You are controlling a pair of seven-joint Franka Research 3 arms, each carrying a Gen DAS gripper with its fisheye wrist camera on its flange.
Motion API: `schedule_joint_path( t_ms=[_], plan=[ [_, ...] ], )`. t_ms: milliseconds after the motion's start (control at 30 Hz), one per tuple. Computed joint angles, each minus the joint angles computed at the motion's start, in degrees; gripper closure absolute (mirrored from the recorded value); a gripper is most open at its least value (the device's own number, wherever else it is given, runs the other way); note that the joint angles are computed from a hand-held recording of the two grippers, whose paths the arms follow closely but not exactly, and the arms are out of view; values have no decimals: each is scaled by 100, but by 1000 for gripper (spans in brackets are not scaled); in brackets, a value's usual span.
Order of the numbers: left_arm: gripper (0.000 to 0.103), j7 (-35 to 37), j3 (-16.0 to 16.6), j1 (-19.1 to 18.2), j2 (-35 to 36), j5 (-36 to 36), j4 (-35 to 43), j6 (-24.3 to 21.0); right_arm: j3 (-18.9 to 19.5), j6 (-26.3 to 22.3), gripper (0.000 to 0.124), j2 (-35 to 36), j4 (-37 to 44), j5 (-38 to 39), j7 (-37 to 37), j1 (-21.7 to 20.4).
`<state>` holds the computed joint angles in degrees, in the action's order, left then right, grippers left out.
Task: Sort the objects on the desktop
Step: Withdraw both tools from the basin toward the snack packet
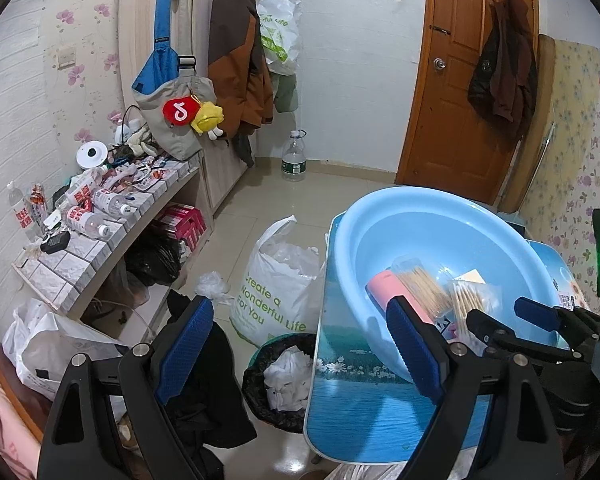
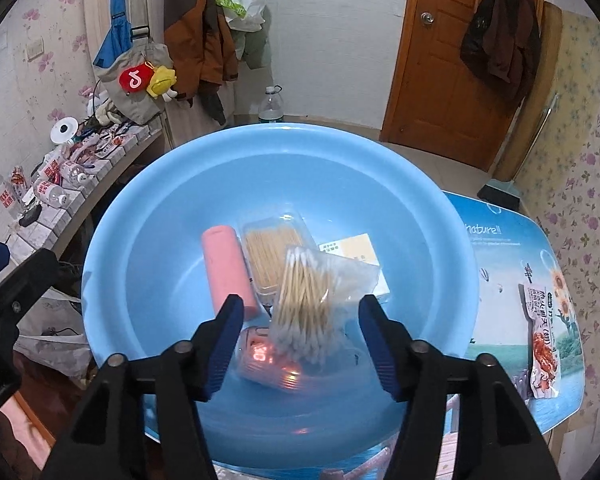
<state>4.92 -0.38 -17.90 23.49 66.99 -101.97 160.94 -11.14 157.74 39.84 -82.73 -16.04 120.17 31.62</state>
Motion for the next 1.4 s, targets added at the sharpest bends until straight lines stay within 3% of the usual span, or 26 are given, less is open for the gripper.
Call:
schedule_joint_path(
  t_ms=[667, 1400],
  plan=[
    [15, 124, -72, -131, -14, 43, 148, -186, -65, 335, 61, -320, -509, 72, 0, -22],
    [15, 719, -307, -824, 408, -93, 1123, -784, -743, 1492, 61, -1780, -2561, -311, 509, -9]
  ],
)
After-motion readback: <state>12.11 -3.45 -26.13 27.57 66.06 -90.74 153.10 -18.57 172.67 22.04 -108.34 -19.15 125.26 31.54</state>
